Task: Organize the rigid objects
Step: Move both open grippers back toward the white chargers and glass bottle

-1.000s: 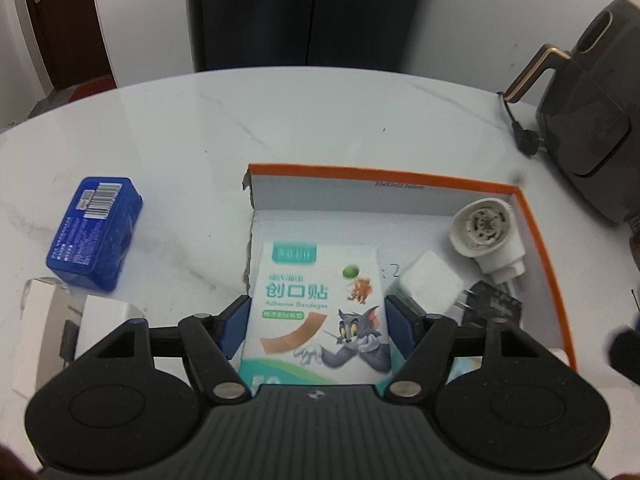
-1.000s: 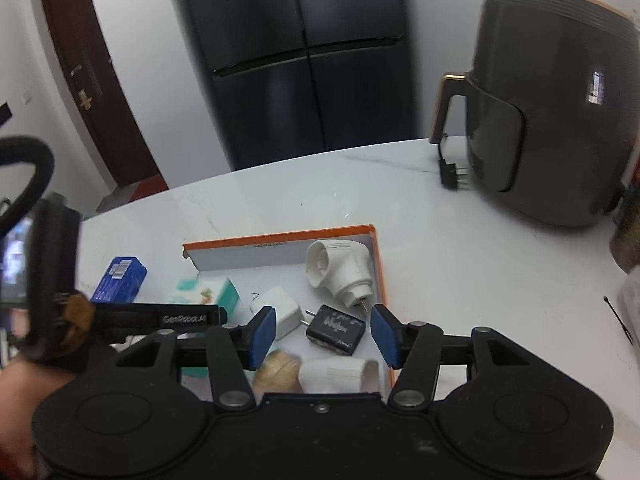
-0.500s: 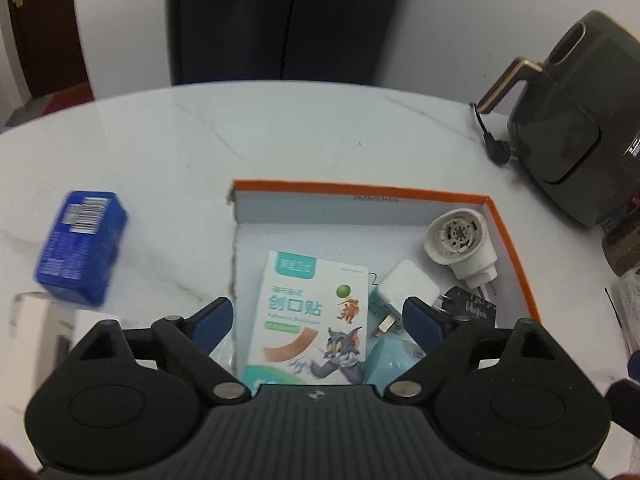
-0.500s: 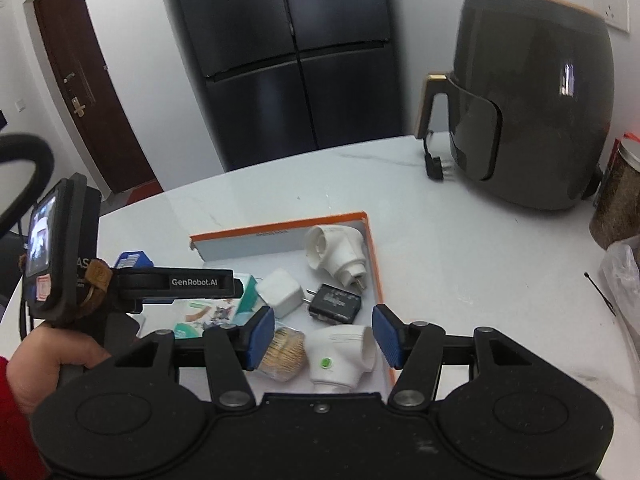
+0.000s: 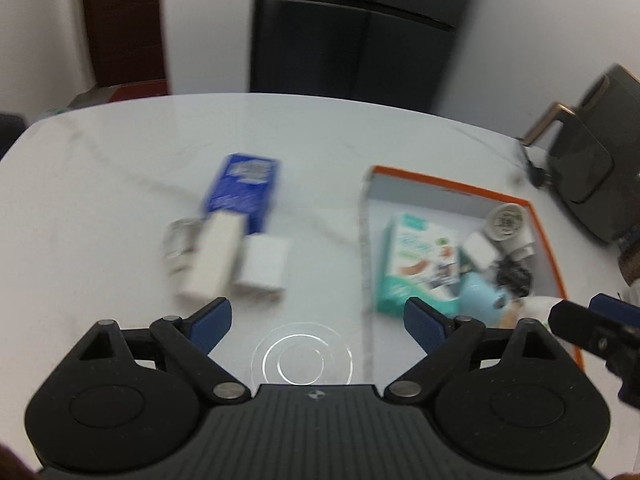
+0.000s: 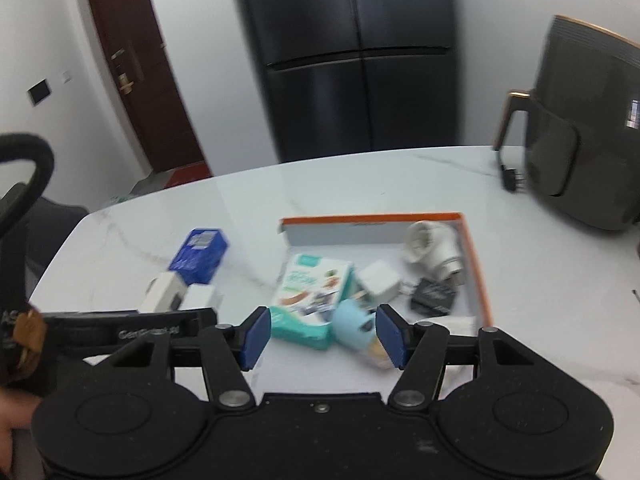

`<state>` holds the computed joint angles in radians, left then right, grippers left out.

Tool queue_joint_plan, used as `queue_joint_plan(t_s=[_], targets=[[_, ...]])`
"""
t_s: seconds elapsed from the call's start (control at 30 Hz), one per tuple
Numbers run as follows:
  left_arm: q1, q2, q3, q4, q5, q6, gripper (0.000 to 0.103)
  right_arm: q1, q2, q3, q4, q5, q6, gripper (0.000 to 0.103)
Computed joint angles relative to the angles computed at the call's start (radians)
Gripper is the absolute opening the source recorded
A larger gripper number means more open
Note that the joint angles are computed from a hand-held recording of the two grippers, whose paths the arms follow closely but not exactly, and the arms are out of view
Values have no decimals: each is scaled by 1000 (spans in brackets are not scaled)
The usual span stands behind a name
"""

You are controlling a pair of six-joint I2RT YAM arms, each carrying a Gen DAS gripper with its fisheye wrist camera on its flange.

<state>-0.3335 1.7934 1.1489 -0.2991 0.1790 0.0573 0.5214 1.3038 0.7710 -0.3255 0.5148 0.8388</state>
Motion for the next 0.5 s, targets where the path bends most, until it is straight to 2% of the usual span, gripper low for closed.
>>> queue_joint_plan(t_s=[0.27, 0.5], targets=[[158, -21, -23, -12, -5, 21, 95, 84, 131, 106, 25, -4, 17, 71], [212, 103, 84, -5, -42, 4, 95, 112, 181, 144, 18, 2, 34, 73]])
